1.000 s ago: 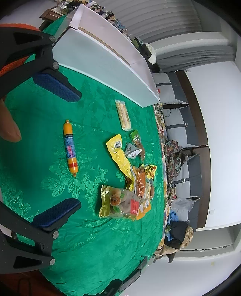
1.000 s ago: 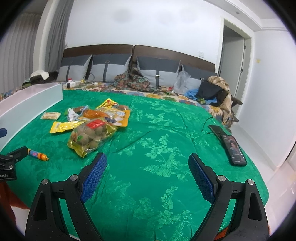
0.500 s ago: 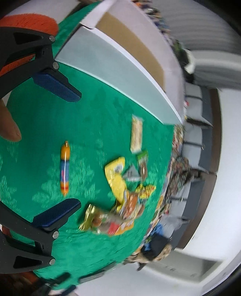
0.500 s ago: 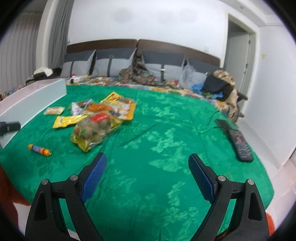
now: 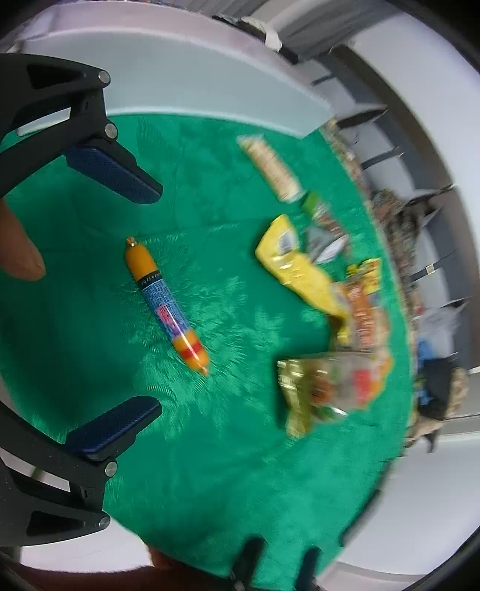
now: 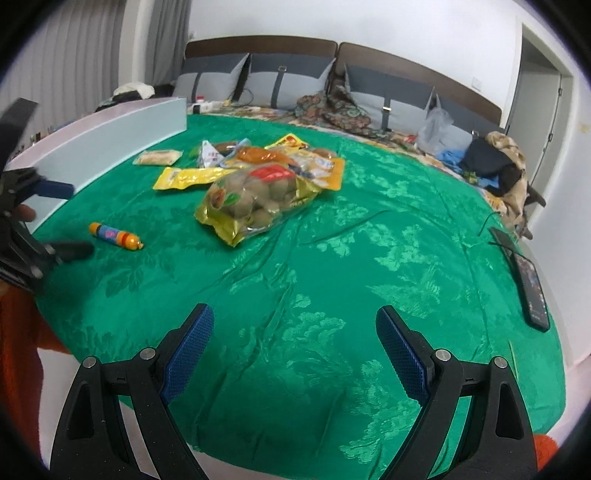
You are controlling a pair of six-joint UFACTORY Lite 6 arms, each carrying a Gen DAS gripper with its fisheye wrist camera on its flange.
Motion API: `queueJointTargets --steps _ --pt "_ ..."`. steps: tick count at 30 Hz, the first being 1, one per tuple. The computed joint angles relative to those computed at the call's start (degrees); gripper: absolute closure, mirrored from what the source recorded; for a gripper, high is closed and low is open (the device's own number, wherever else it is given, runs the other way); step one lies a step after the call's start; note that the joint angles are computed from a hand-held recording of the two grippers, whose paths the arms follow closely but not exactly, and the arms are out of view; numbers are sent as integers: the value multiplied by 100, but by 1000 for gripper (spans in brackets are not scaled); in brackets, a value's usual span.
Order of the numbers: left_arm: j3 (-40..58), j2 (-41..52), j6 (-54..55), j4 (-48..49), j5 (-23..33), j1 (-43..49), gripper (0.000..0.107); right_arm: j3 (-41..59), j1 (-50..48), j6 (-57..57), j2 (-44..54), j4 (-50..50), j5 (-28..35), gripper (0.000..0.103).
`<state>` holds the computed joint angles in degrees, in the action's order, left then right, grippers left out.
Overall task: Organize snacks
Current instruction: 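Grasp the orange sausage stick with the left gripper while the right gripper approaches the longan bag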
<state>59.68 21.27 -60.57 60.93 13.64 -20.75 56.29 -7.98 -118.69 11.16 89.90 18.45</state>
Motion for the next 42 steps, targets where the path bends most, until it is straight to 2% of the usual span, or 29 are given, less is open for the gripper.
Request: queueJointTargets --steps 4,7,9,12,16,18,20,21,22,23,24,25,29,31,33,34,35,36,37,38,40,42 --pt "774 774 2301 -2399 -79 416 4 143 -87 500 87 -404 75 11" --pt "1675 1302 3616 -4148 455 680 4 256 -161 771 179 -586 153 11" --pt "2105 1588 3809 -4814 624 867 4 369 -215 1065 274 -795 231 11" --pt "2185 1696 3224 -4480 551 895 4 542 -296 1493 402 -1066 347 11" --pt "2303 1683 3768 -4861 974 888 4 666 -491 1784 473 -1225 565 11" --pt "2480 1724 4102 -5005 1186 821 9 835 -571 2171 608 -1455 666 11" --pt "2515 1663 4723 -5381 1226 790 30 1085 -637 2741 825 -1763 795 11" --pt "2610 1664 5186 -5752 1360 795 36 1185 -673 2972 912 -1894 866 11" --pt "2673 1685 5429 -5965 1418 798 50 1277 -709 3177 998 -2001 917 11" --pt "2696 1653 5511 -5967 1480 770 72 1345 -746 3366 1053 -2109 954 11" --pt "2700 1609 5639 -6023 1573 761 84 1368 -783 3433 1074 -2147 973 11" --pt "2688 1567 5804 -6173 1662 777 91 1390 -814 3495 1085 -2179 985 11" --pt "2129 1196 5457 -6114 1461 662 92 1495 -996 3732 1161 -2251 1054 11" --pt "1694 942 4878 -5702 1203 538 90 1575 -1033 3941 1229 -2356 1079 11" --pt "1225 662 3897 -4827 947 339 81 1685 -1036 4221 1325 -2540 1101 11" --pt "1167 618 3397 -4332 979 256 70 1728 -1030 4315 1362 -2619 1111 11" --pt "1127 579 3027 -3926 1024 212 67 1731 -1007 4344 1386 -2659 1103 11" --pt "1002 503 2862 -3760 938 193 67 1737 -998 4367 1392 -2701 1122 11" --pt "897 432 2898 -3834 840 212 82 1742 -989 4379 1395 -2733 1143 11" --pt "713 318 3084 -4147 638 260 92 1758 -990 4403 1397 -2781 1203 11" --pt "565 215 2911 -4109 515 280 92 1906 -970 4702 1447 -3036 1354 11" --pt "206 -18 2504 -3974 235 339 92 2563 -857 5635 1733 -3701 1826 11"
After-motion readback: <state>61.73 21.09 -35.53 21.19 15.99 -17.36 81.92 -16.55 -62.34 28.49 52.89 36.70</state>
